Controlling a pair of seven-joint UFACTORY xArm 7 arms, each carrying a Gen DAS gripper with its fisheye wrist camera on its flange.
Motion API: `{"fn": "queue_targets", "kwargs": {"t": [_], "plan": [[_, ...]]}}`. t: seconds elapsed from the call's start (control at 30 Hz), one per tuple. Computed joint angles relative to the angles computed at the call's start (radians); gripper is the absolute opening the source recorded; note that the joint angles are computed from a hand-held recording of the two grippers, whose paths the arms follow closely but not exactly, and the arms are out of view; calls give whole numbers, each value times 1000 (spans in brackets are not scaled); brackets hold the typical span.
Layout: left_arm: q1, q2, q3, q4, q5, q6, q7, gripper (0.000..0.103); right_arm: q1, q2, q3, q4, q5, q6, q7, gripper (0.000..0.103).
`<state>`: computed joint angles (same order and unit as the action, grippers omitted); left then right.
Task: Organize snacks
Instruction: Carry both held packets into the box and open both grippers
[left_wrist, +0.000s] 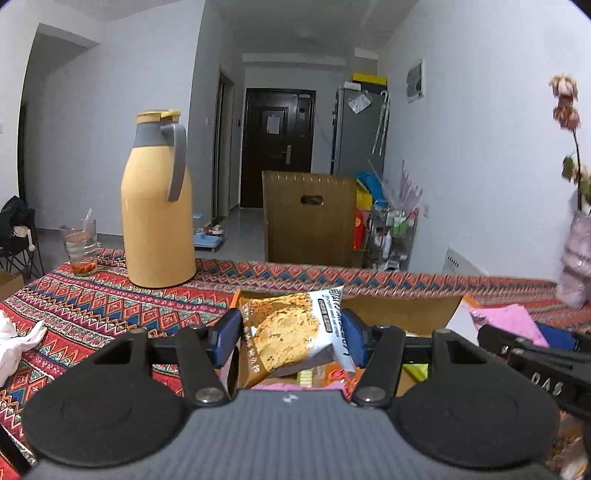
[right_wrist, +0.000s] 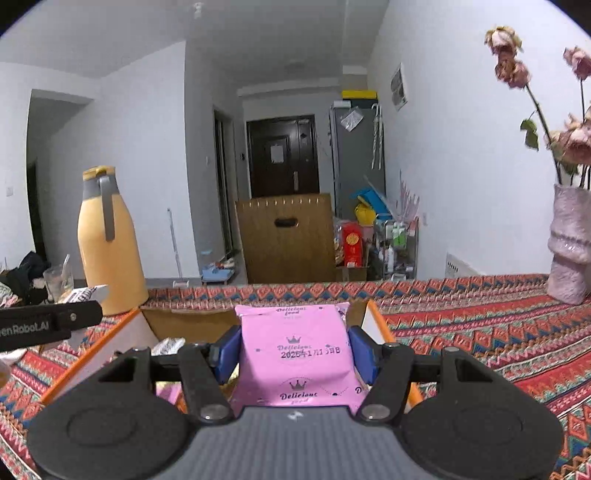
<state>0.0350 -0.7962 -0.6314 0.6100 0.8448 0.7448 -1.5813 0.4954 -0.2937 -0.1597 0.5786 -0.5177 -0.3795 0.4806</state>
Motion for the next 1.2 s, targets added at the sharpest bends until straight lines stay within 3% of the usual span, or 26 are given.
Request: {"fn": "queue_targets", "kwargs": {"t": [0.07, 0.23, 0.33, 0.4, 0.43, 0.47, 0.5, 0.6, 1.2], "plan": [[-4, 6, 15, -11, -4, -14, 0, 59, 19, 12, -22, 8, -21, 9, 15, 61], [-17, -6, 46, -47, -14, -49, 1, 62, -17, 19, 31, -1, 16, 19, -16, 61], [-16, -25, 42, -60, -19, -58, -4, 70, 4, 18, 15, -1, 12, 31, -13, 61], [-12, -44, 45, -71, -22, -73, -14, 94, 37, 14, -23, 0, -6, 36, 2, 64], [-6, -59, 38, -76, -23, -74, -24, 99, 73, 8, -69, 2, -34, 41, 23, 68], [0, -71, 32, -78, -26, -71, -27, 103, 89, 6, -92, 2, -42, 39, 34, 78], [2, -80, 30, -80, -31, -71, -28, 103, 92, 4, -99, -1, -40, 34, 41, 90], [10, -94, 27, -84, -51, -76, -25, 103, 79, -3, -92, -7, -27, 30, 46, 103], [31, -157, -2, -73, -142, -65, 39, 103, 17, -56, -19, -45, 52, 20, -6, 103]]}}
